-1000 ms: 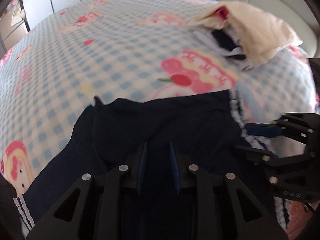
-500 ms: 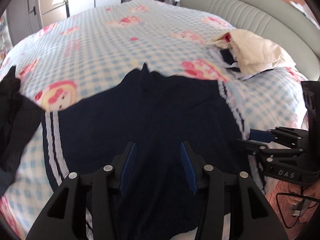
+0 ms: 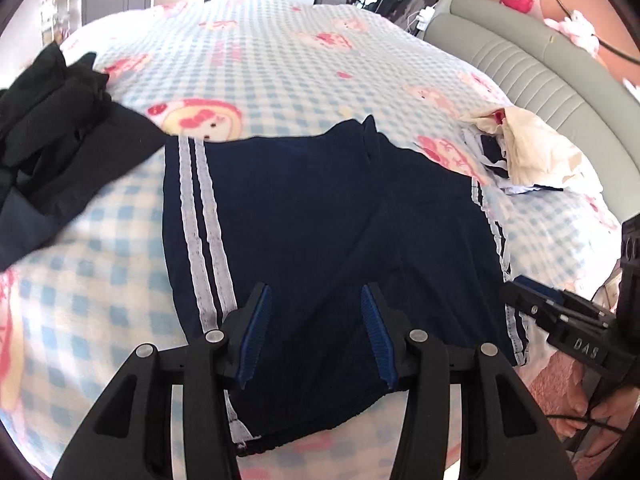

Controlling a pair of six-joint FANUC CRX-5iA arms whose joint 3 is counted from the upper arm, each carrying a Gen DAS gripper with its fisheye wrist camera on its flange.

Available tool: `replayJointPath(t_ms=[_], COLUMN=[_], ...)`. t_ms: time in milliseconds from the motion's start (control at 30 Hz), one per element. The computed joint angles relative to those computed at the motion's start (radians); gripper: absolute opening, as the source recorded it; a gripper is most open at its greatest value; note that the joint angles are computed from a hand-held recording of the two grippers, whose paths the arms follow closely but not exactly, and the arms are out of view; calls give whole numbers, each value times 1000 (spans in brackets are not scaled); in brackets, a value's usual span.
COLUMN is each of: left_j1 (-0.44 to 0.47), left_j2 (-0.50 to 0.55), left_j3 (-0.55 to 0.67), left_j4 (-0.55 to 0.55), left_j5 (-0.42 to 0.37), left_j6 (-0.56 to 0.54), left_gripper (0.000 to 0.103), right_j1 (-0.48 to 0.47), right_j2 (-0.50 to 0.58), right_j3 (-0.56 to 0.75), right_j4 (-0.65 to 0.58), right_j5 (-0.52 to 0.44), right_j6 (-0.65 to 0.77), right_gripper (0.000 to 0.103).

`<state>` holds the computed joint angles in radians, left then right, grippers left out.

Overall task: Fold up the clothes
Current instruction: 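Lay the navy shorts flat on the bedspread and open both grippers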

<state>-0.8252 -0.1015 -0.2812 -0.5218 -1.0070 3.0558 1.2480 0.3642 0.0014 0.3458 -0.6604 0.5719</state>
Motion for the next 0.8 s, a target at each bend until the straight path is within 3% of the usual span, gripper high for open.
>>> replayJointPath(t_ms=[67, 133, 233, 300, 367, 467, 533, 667, 800], left_j1=[12, 12, -26, -74, -116, -117, -91, -70, -89], left_j2=[-1, 22, 82, 140, 147, 54, 29, 71, 79], left_j3=[-23, -20, 45, 129, 165, 86, 45, 55, 62], left_j4=[26, 51, 41, -1, -50, -64, -43, 26, 6], left_j5=[62, 64, -89, -247, -290, -123, -47, -28, -32], left_j6=[15, 1, -17, -34, -44, 45, 59, 11, 35], left_gripper=[49, 49, 49, 49, 49, 49, 49, 49, 49], right_j1=[12, 24, 5, -27, -48, -34, -25, -18, -22], right_j2=[13, 29, 40, 21, -14, -51, -55, -30, -10], right_j3=[11, 19, 36, 24, -17, -78, -76, -31, -21], right_j4=[-26, -22, -95, -167, -184, -78, -105, -210, -205], right_j5=[-14, -38, -45, -24, 17, 40, 48, 17, -17], right_j6=[26, 39, 123, 148, 117, 19, 59, 196, 151], right_gripper=[46, 46, 46, 44, 44, 46, 46, 52, 51])
